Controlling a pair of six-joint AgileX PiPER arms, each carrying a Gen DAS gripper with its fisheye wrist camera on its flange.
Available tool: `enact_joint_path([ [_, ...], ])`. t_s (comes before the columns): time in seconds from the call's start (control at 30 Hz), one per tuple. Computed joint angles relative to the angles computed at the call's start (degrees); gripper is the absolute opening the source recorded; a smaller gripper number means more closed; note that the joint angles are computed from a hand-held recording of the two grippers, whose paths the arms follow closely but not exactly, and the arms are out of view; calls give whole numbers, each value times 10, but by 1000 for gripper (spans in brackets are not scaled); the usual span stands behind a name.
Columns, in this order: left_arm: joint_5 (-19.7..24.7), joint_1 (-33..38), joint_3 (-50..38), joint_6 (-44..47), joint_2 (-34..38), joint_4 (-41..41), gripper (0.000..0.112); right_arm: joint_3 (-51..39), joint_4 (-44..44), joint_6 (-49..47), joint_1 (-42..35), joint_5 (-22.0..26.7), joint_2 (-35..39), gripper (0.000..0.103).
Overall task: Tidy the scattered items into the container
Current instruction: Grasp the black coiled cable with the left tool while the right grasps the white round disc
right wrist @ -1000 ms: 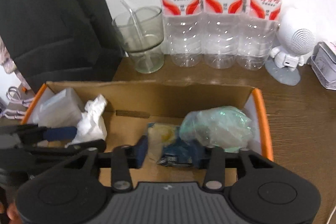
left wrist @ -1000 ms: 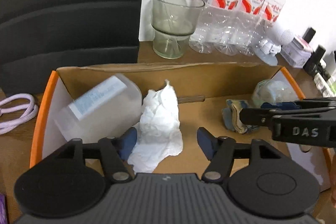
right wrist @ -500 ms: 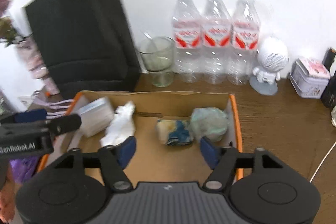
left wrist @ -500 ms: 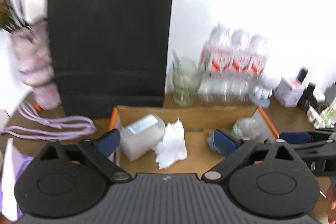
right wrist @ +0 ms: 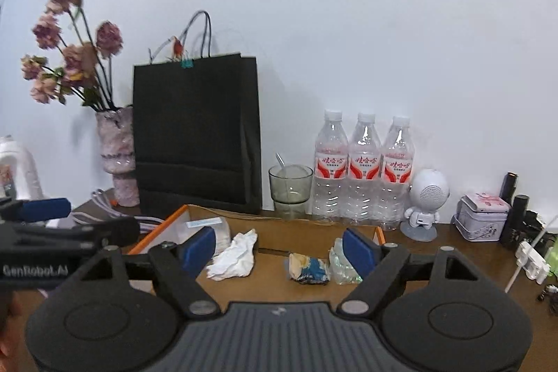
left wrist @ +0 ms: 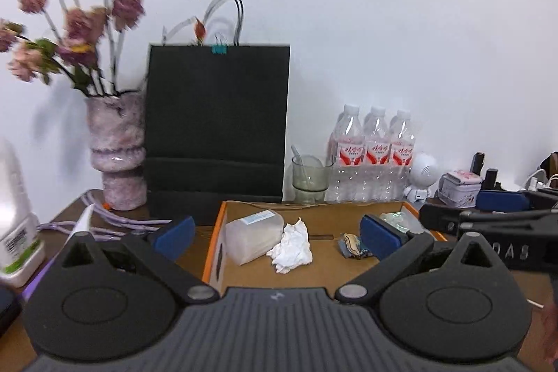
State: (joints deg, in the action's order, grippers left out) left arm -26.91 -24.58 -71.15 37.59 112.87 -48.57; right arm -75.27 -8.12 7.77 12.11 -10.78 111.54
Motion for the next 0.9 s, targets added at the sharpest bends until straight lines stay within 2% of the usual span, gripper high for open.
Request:
enact_joint_path([
  [0.07, -92, -29, 99, -69, -30, 68, 103, 102, 50, -46, 4, -80, -45, 81],
  [0.13, -170, -55, 169, -90, -40, 101, 103, 207, 9, -17, -2, -183, -75, 85],
  [0.17, -189, -71, 186, -69, -42, 83, 103, 245, 0, -16, -5, -225, -80, 85],
  [0.27, -252, -116, 242, -55, -47, 42, 103, 331, 41, -48, 2, -292, -88, 85],
  [0.33, -297, -136, 294, -112, -49, 56, 103, 389, 55, -37, 2, -335, -94, 85],
  [0.4, -324, -141, 342, -188, -44, 92, 103, 445, 83, -39, 7, -379, -95, 85],
  [0.47, -317, -139, 367, -227, -39, 115, 103, 484, 96, -45, 7, -401, -91, 85],
  [0.53, -312, -136, 381, -248, -30, 146, 103, 513, 104, -56, 5, -397, -92, 84],
  [0.63, -301, -134, 369, -242, -13, 164, 103, 542, 84, -59, -8, -408, -95, 83],
  [0.67, -280, -129, 357, -236, -10, 172, 100, 543, 83, -64, -9, -412, -94, 83],
  [0.7, -256, -120, 344, -233, -9, 187, 92, 542, 81, -68, -11, -417, -90, 83],
  [0.77, -239, -107, 327, -233, 1, 220, 83, 526, 91, -85, -15, -396, -87, 82],
  [0.87, -181, -93, 286, -196, 8, 250, 82, 494, 112, -104, -24, -359, -75, 79],
  [0.9, -165, -88, 273, -192, 11, 265, 82, 477, 116, -105, -31, -338, -70, 74],
])
